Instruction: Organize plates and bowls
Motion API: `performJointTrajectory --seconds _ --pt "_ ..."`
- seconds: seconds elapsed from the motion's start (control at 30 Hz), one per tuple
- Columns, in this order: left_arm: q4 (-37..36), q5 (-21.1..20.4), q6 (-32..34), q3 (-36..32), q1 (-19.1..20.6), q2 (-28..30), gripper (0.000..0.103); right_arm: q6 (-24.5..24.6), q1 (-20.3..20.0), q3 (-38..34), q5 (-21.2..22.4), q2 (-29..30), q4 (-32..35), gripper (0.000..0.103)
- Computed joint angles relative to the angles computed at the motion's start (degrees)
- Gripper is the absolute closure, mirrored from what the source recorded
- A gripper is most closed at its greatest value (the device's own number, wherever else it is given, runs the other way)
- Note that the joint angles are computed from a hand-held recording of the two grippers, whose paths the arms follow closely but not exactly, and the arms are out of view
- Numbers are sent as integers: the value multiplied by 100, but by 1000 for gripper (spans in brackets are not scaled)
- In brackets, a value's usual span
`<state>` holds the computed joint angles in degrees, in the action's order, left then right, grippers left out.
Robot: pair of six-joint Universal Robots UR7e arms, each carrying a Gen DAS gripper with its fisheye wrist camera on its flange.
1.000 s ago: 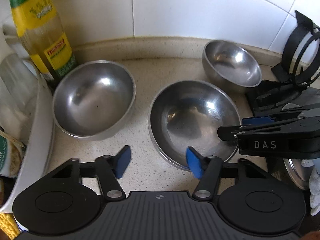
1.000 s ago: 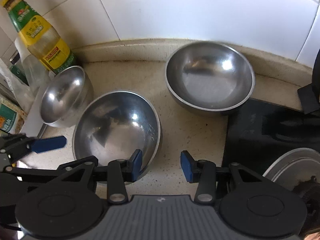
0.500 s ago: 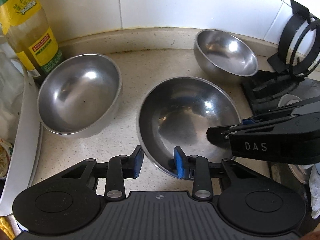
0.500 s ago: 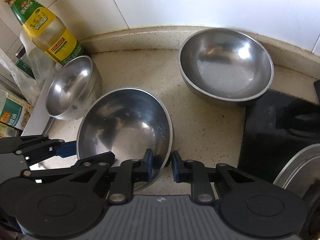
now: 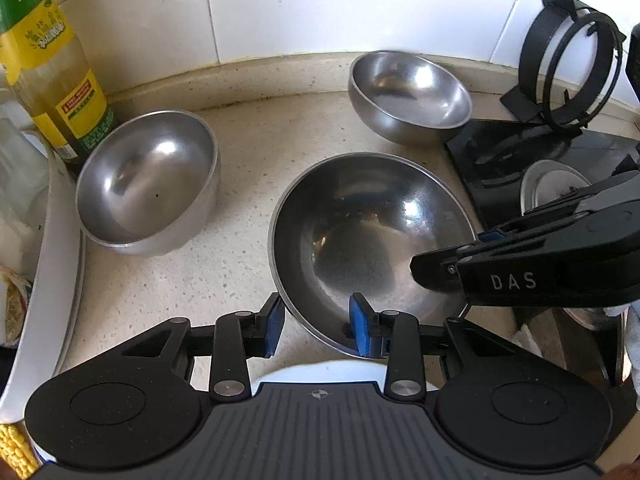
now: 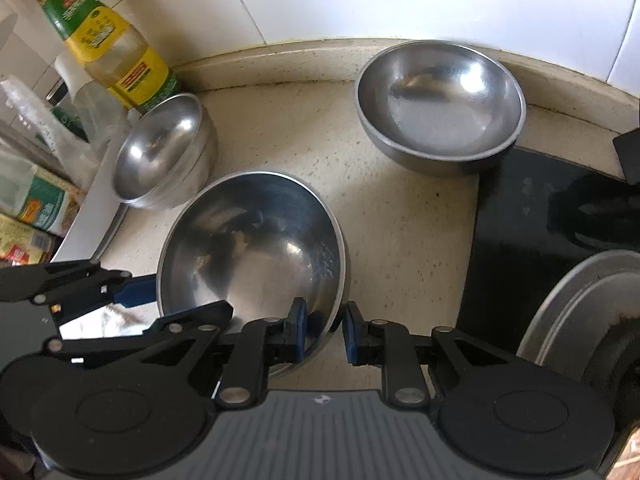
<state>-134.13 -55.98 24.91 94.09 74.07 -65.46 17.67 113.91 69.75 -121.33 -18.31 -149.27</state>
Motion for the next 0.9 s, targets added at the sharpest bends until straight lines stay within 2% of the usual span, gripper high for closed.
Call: performJointTrajectory --seconds 0.13,0.33,0.4,0.47,0.63,0.9 --pt "-37 60 79 114 -1 -27 56 186 -11 37 -115 7 135 61" --pt "-315 140 154 225 -38 -145 53 148 142 405 -484 -257 -235 61" --pt "-462 166 243 327 -64 -270 47 112 218 542 -681 -368 -370 58" --pt "-601 177 324 415 -76 -423 46 79 292 698 -850 -487 -508 58" --pt "-737 311 273 433 -41 -649 46 -37 422 883 -918 -624 -769 58" --pt "-891 558 -242 248 62 -605 40 -367 428 503 -663 -424 -787 55"
